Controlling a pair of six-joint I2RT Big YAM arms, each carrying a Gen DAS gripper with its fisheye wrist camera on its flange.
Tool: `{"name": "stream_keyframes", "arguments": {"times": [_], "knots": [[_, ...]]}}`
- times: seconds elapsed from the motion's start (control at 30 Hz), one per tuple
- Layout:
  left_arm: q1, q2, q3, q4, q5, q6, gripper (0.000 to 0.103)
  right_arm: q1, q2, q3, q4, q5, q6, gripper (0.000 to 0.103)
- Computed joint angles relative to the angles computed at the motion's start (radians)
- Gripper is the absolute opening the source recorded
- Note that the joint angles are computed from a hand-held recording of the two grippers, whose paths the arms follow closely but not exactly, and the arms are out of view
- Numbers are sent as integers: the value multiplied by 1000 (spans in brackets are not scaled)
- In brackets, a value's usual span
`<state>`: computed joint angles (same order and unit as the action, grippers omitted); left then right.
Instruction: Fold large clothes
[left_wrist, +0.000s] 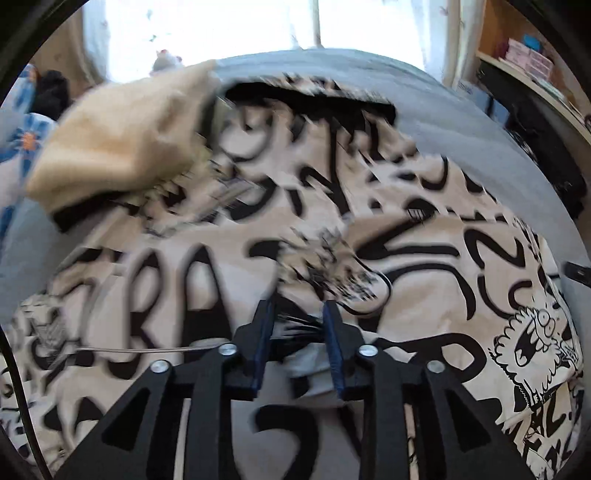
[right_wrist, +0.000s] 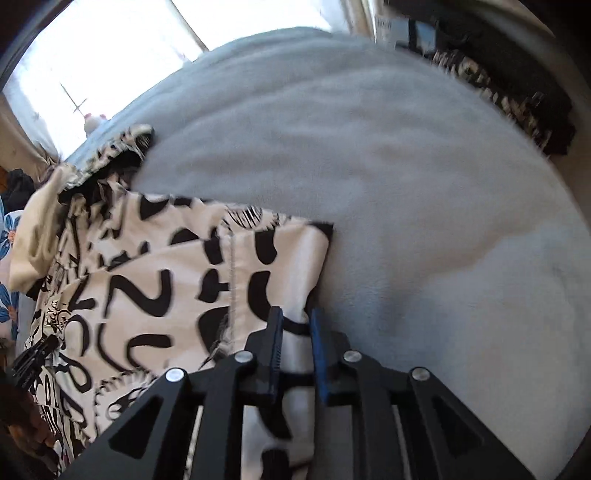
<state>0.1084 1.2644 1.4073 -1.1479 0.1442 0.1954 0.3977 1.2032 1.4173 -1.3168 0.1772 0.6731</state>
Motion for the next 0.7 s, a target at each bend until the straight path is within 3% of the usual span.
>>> {"name": "stream_keyframes", "arguments": {"times": [0.07, 0.17, 0.27, 0.33, 0.43, 0.7], "knots": [[20, -33, 3, 18, 7, -1, 29, 42, -29, 13, -8, 26, 29, 42], [52, -54, 43, -31, 91, -5, 29, 109, -53, 29, -6, 11, 56, 42], [20, -60, 82, -110, 36, -44, 29, 217, -7, 91, -41, 43, 67, 42], [-14, -91, 59, -103, 33, -66, 30, 294, 31, 132, -61, 100, 71, 42], [-91, -130, 9, -105, -2, -106, 53, 370, 72, 149, -36, 113, 88, 42], [-262, -152, -129, -80, -114, -204, 55, 382, 106, 51, 1, -3, 165, 43]]}}
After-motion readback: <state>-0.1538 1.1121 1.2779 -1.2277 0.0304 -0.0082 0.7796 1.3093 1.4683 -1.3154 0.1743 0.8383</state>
